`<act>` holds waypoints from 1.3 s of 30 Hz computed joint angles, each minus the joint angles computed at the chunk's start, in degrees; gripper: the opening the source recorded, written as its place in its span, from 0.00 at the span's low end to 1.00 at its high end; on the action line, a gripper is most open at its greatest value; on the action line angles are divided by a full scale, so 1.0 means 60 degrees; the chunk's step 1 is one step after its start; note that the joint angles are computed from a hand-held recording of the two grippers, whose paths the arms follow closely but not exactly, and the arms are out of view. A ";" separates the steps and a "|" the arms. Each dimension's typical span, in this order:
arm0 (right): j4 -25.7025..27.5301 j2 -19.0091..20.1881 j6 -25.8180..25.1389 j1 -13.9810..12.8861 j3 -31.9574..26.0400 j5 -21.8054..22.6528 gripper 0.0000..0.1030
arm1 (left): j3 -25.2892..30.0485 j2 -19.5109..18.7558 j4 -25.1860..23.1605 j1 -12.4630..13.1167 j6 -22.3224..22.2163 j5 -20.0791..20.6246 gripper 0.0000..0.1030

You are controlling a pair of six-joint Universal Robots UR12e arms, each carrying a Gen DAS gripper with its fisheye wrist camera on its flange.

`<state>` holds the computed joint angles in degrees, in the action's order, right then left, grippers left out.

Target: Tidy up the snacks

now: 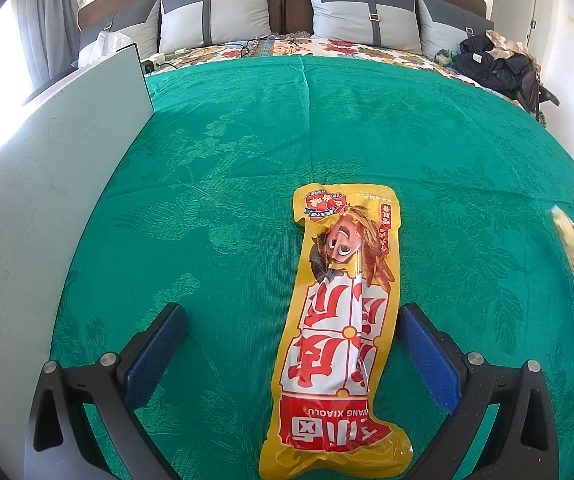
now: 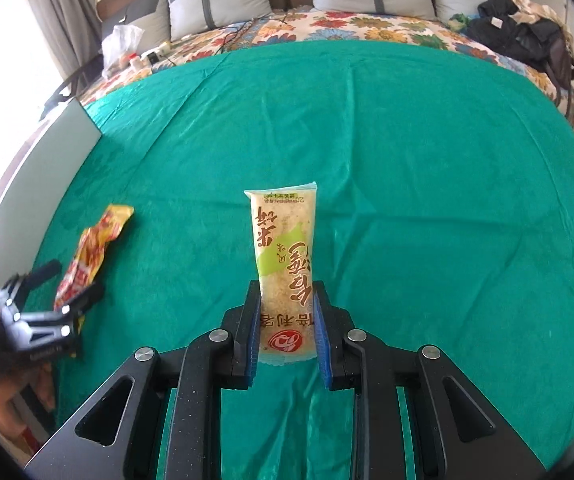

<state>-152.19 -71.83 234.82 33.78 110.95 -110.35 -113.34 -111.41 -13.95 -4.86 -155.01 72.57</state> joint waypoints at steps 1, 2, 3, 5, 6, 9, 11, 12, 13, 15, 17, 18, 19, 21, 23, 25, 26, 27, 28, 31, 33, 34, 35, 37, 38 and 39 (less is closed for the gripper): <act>0.0049 -0.0012 0.0236 0.0189 0.0070 -0.0218 0.24 | 0.0002 -0.0001 -0.0001 0.0000 0.0001 0.0000 1.00; 0.0066 -0.0004 0.0430 0.0341 0.0125 -0.0410 0.24 | -0.0001 0.0002 0.0000 -0.0002 -0.0002 0.0003 1.00; 0.0158 0.0025 0.0537 0.0470 0.0133 -0.0648 0.24 | -0.0002 0.0003 -0.0001 -0.0003 -0.0002 0.0002 1.00; 0.0258 0.0136 0.0432 0.0604 0.0102 -0.1033 0.25 | -0.0001 0.0003 -0.0004 -0.0002 -0.0002 -0.0001 1.00; 0.0080 0.0194 0.0349 0.0654 0.0123 -0.1248 0.29 | 0.0001 0.0001 -0.0003 0.0000 0.0000 0.0000 1.00; -0.0081 0.0349 0.0054 0.0683 0.0070 -0.1507 0.67 | 0.0002 0.0001 -0.0005 0.0001 0.0000 -0.0001 1.00; -0.0032 0.0451 -0.0126 0.0703 0.0003 -0.1661 0.74 | 0.0002 0.0001 -0.0005 0.0001 0.0000 -0.0001 1.00; 0.0070 0.0474 -0.0176 0.0722 -0.0048 -0.1729 0.74 | 0.0001 0.0002 -0.0009 0.0001 -0.0002 -0.0005 1.00; 0.0068 0.0491 -0.0224 0.0733 -0.0067 -0.1723 0.74 | 0.0002 0.0002 -0.0010 0.0002 -0.0002 -0.0006 1.00; -0.0002 0.0481 -0.0199 0.0696 -0.0034 -0.1657 0.78 | 0.0000 0.0004 -0.0008 -0.0001 -0.0004 0.0000 1.00; 0.0021 0.0472 -0.0172 0.0697 -0.0026 -0.1610 0.81 | 0.0002 0.0002 -0.0008 0.0001 -0.0001 0.0001 1.00; 0.0068 0.0479 -0.0175 0.0717 -0.0042 -0.1625 0.82 | 0.0002 0.0002 -0.0008 0.0001 -0.0001 0.0001 1.00; 0.0080 0.0480 -0.0167 0.0722 -0.0045 -0.1635 0.82 | 0.0002 0.0002 -0.0008 0.0001 -0.0001 0.0001 1.00; 0.0081 0.0497 -0.0158 0.0722 -0.0068 -0.1630 0.82 | 0.0002 0.0002 -0.0008 0.0001 -0.0001 0.0001 1.00; 0.0089 0.0493 -0.0160 0.0730 -0.0059 -0.1638 0.83 | 0.0000 0.0005 -0.0008 -0.0001 -0.0004 0.0002 1.00; 0.0091 0.0497 -0.0160 0.0730 -0.0065 -0.1637 0.83 | 0.0002 0.0003 -0.0011 0.0001 -0.0002 0.0000 1.00; 0.0094 0.0500 -0.0159 0.0730 -0.0069 -0.1637 0.83 | 0.0000 0.0005 -0.0009 -0.0001 -0.0005 0.0002 1.00; 0.0097 0.0503 -0.0159 0.0730 -0.0073 -0.1638 0.83 | 0.0003 0.0003 -0.0011 0.0001 -0.0003 0.0000 1.00; 0.0090 0.0496 -0.0159 0.0730 -0.0063 -0.1638 0.83 | 0.0004 0.0002 -0.0011 0.0002 -0.0002 -0.0001 1.00; 0.0092 0.0498 -0.0160 0.0730 -0.0066 -0.1638 0.83 | 0.0003 0.0003 -0.0012 0.0000 -0.0004 0.0000 1.00; 0.0100 0.0506 -0.0160 0.0730 -0.0078 -0.1638 0.83 | 0.0003 0.0003 -0.0012 0.0000 -0.0004 0.0000 1.00; 0.0099 0.0499 -0.0158 0.0730 -0.0070 -0.1639 0.83 | 0.0006 0.0002 -0.0015 0.0001 -0.0004 0.0000 1.00; 0.0100 0.0500 -0.0156 0.0730 -0.0073 -0.1640 0.83 | 0.0006 0.0002 -0.0015 0.0001 -0.0004 0.0000 1.00; 0.0100 0.0500 -0.0156 0.0730 -0.0073 -0.1640 0.83 | 0.0010 0.0000 -0.0018 0.0002 -0.0004 -0.0002 1.00; 0.0111 0.0498 -0.0149 0.0729 -0.0074 -0.1641 0.84 | 0.0010 0.0000 -0.0018 0.0002 -0.0004 -0.0002 1.00; 0.0123 0.0504 -0.0137 0.0728 -0.0083 -0.1640 0.84 | 0.0010 0.0000 -0.0018 0.0002 -0.0004 -0.0002 1.00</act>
<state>-151.45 -68.80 233.99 38.15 110.45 -120.19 -113.28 -111.41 -14.06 -4.85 -155.03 72.56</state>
